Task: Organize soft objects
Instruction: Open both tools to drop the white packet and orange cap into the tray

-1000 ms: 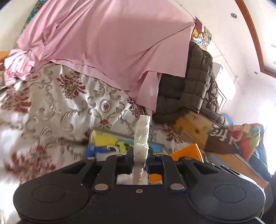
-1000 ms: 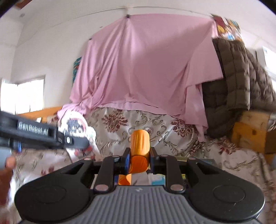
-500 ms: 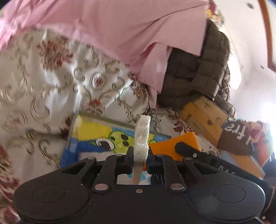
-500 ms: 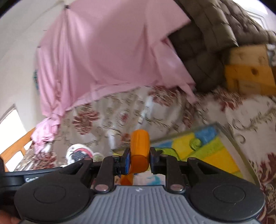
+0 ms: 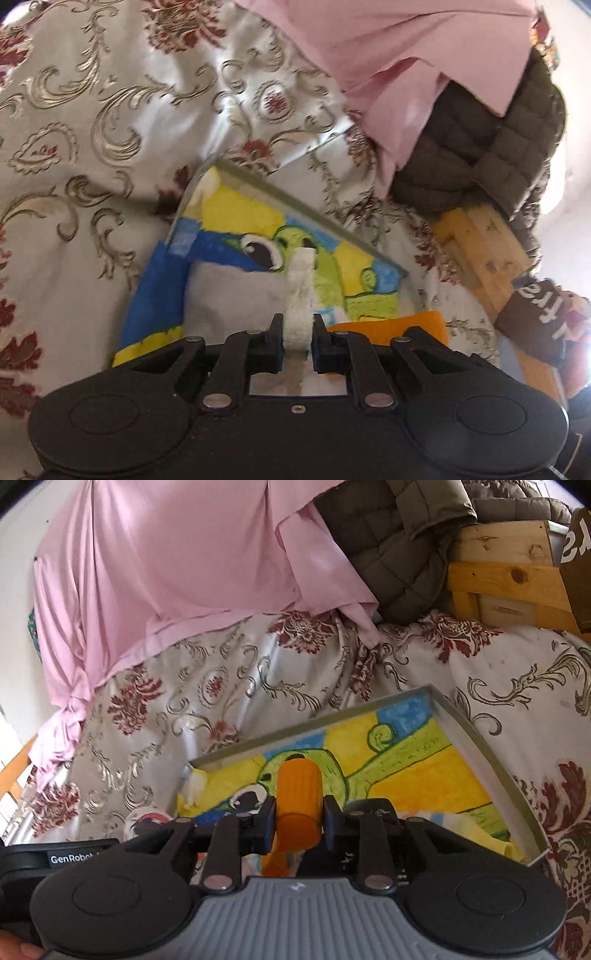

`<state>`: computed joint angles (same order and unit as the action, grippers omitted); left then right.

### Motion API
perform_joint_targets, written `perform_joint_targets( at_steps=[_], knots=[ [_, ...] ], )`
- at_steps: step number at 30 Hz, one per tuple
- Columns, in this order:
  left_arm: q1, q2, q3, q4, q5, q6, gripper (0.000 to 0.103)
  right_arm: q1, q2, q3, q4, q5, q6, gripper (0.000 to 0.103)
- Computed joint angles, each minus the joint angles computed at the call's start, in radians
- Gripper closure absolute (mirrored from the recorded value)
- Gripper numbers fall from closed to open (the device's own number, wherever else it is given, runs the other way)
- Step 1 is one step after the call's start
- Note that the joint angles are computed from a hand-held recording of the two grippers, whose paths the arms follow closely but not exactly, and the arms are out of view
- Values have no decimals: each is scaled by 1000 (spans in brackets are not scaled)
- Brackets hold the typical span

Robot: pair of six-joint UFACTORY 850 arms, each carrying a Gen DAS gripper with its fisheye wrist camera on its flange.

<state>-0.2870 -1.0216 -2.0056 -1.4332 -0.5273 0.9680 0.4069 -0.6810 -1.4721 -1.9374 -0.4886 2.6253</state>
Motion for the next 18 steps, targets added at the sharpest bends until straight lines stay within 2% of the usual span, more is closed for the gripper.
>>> perform_joint_targets(
  at_steps=[4, 7, 9, 10, 12, 16, 18],
  knots=[
    [-10, 13, 9, 82, 64, -43, 83, 8, -8, -19, 116, -19, -129, 64],
    [-22, 25, 14, 193, 122, -112, 73, 15, -16, -35, 201, -42, -227, 58],
    [-28, 35, 23, 260, 153, -153, 60, 27, -23, -47, 258, -83, -316, 55],
    [-33, 43, 32, 302, 175, -179, 56, 32, -24, -50, 274, -98, -346, 55],
    [-42, 61, 56, 361, 218, -206, 45, 40, -21, -48, 287, -124, -378, 51],
    [-50, 94, 97, 440, 267, -260, 36, 57, -5, -33, 289, -171, -411, 42],
    [-53, 114, 124, 437, 294, -253, 32, 66, 10, -18, 274, -196, -409, 34]
  ],
)
